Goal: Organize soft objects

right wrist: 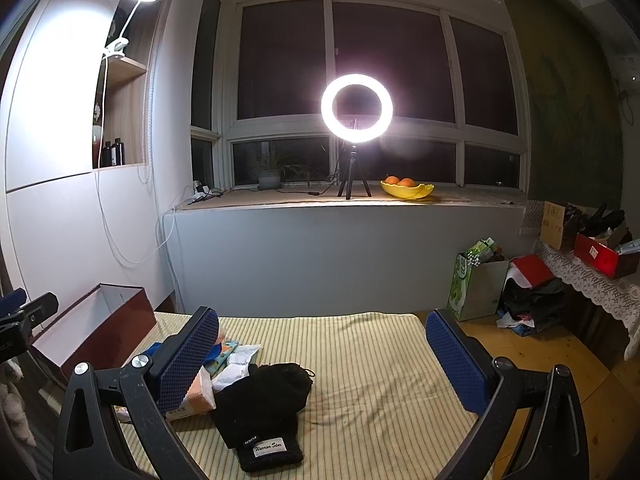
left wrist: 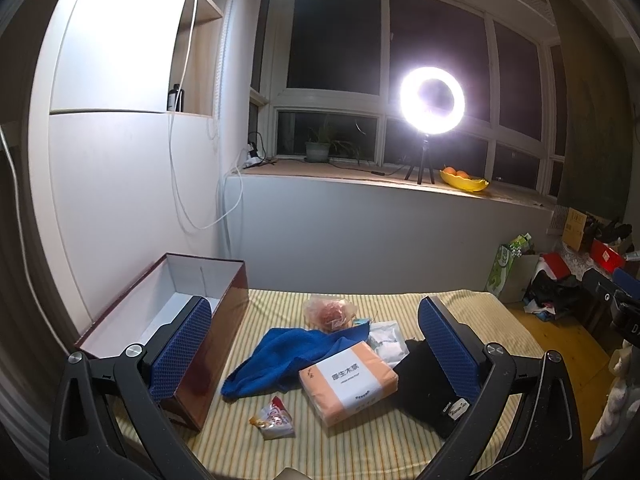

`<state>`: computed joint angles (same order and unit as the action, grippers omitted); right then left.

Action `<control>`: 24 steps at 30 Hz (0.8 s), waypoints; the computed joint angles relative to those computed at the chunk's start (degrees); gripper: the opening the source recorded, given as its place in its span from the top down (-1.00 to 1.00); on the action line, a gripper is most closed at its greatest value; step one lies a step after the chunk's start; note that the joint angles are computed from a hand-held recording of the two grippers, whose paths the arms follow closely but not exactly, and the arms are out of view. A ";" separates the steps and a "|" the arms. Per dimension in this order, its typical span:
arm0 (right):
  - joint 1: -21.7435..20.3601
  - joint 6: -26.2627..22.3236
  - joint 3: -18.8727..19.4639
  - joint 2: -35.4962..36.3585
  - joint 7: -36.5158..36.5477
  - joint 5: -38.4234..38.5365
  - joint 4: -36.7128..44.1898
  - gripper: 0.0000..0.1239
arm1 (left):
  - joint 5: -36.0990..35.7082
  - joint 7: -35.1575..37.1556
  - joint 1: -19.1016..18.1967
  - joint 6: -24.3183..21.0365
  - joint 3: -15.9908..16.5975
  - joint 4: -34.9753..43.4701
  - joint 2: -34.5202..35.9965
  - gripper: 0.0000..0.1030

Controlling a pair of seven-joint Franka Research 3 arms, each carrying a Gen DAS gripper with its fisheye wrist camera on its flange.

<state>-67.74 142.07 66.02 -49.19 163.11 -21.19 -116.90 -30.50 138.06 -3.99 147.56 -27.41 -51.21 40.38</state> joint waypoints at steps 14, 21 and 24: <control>0.24 1.76 0.79 4.41 -0.56 -1.05 -0.22 -0.65 | 3.77 -4.83 -1.76 -3.81 2.21 5.50 3.34 -0.99; -0.41 2.57 1.93 7.62 -0.86 -2.14 0.60 -0.65 | 5.77 -6.99 -2.61 -6.21 3.08 8.27 5.23 -0.99; -0.83 3.07 2.50 8.89 -1.11 -2.52 1.00 -0.65 | 6.84 -8.18 -3.19 -7.31 3.66 9.87 6.21 -0.99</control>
